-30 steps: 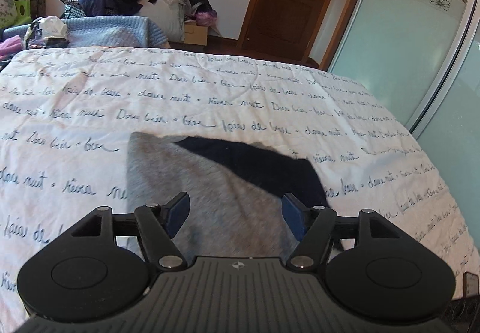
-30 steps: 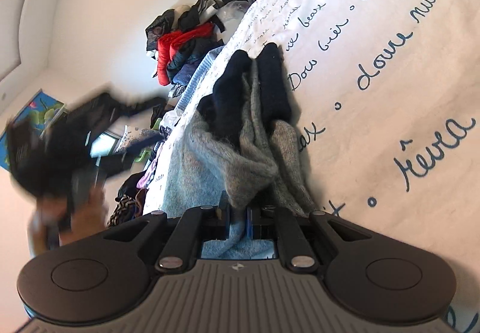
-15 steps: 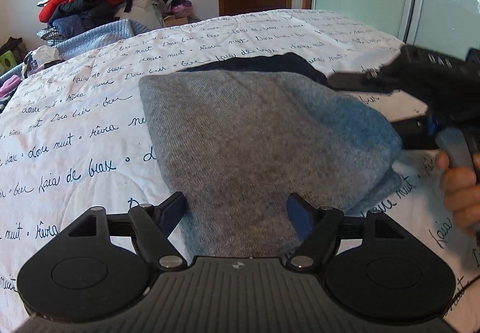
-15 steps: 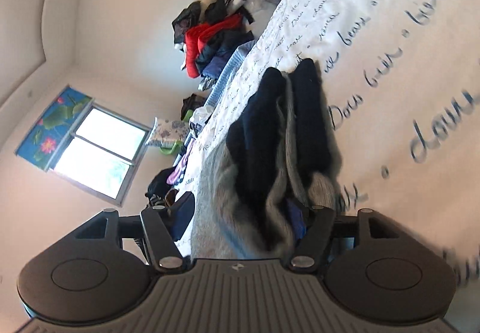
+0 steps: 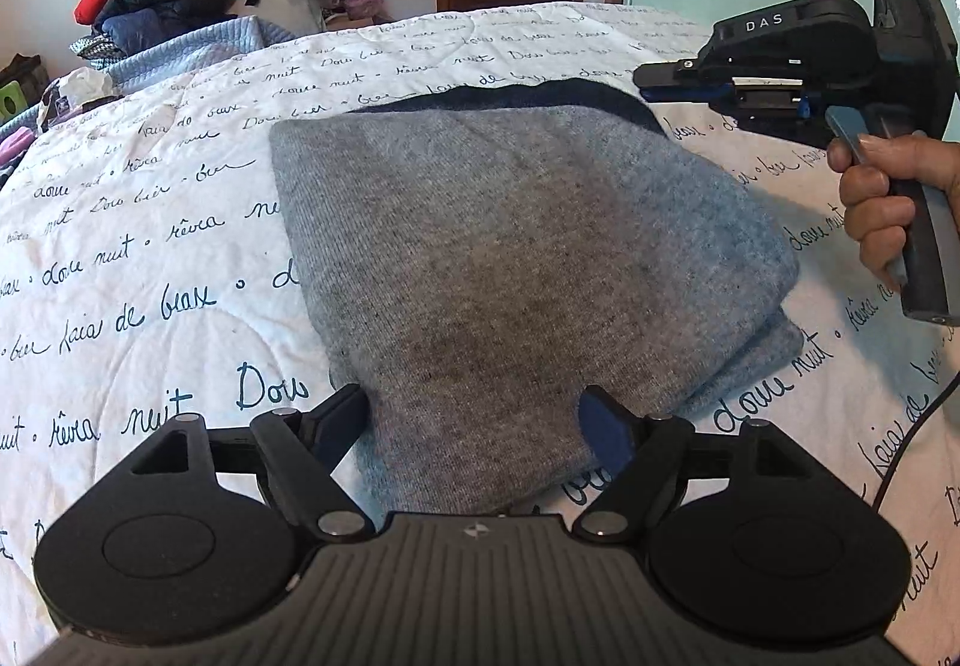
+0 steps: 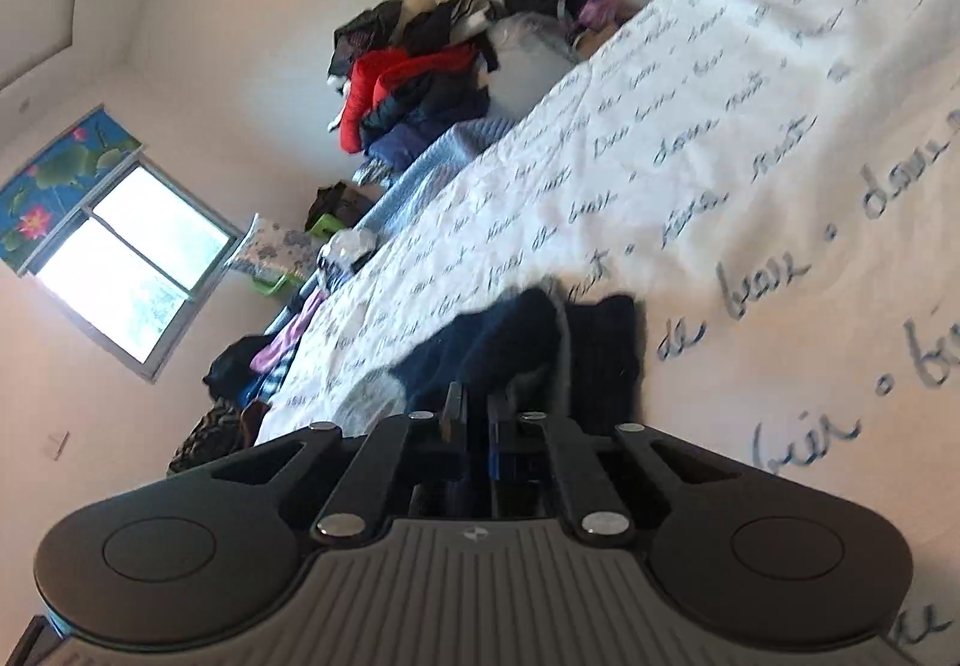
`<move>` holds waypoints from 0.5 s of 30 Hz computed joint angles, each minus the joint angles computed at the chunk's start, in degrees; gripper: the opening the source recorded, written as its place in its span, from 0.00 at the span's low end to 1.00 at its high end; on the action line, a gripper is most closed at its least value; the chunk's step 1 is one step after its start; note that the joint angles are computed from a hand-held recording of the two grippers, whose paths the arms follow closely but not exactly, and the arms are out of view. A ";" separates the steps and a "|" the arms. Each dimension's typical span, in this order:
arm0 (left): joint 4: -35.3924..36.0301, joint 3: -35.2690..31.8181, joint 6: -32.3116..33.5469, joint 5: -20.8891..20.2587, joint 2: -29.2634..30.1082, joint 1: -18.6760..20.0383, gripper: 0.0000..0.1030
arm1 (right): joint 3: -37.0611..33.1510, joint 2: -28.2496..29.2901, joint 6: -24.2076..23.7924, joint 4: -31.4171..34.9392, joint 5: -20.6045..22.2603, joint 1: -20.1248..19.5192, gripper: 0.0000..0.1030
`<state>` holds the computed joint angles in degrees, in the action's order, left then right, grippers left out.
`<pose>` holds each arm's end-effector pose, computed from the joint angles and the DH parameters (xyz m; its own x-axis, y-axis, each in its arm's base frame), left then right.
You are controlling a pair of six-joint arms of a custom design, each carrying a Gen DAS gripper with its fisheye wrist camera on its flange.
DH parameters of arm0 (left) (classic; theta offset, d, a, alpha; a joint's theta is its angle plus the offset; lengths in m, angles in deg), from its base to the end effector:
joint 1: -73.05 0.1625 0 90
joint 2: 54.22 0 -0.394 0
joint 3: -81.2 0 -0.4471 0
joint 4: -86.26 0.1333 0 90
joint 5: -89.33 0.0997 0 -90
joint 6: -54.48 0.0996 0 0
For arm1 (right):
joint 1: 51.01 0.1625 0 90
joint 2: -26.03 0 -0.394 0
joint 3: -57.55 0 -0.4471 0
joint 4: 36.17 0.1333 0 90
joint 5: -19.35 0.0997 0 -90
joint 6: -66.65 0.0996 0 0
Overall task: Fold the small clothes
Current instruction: 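Lay the held edge flat with the right gripper and open it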
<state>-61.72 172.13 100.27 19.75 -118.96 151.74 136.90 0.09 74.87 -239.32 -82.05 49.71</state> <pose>0.0269 -0.7225 0.2947 -0.5464 0.5999 -0.5844 0.8008 0.5786 -0.1548 0.2521 -0.7211 0.0128 -0.9981 0.0563 -0.0249 0.0495 0.4921 -0.8691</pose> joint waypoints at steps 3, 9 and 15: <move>-0.05 0.26 -0.04 -0.54 -0.40 0.13 0.75 | 0.28 -1.07 -3.11 3.05 -3.32 0.58 0.06; 0.06 1.15 -1.79 -1.69 -1.92 0.46 0.75 | 11.49 -7.09 -4.83 0.26 7.61 0.11 0.33; -1.08 1.76 -3.09 -2.00 -3.03 0.34 0.75 | 17.53 -9.27 -5.50 -1.28 14.42 -1.24 0.71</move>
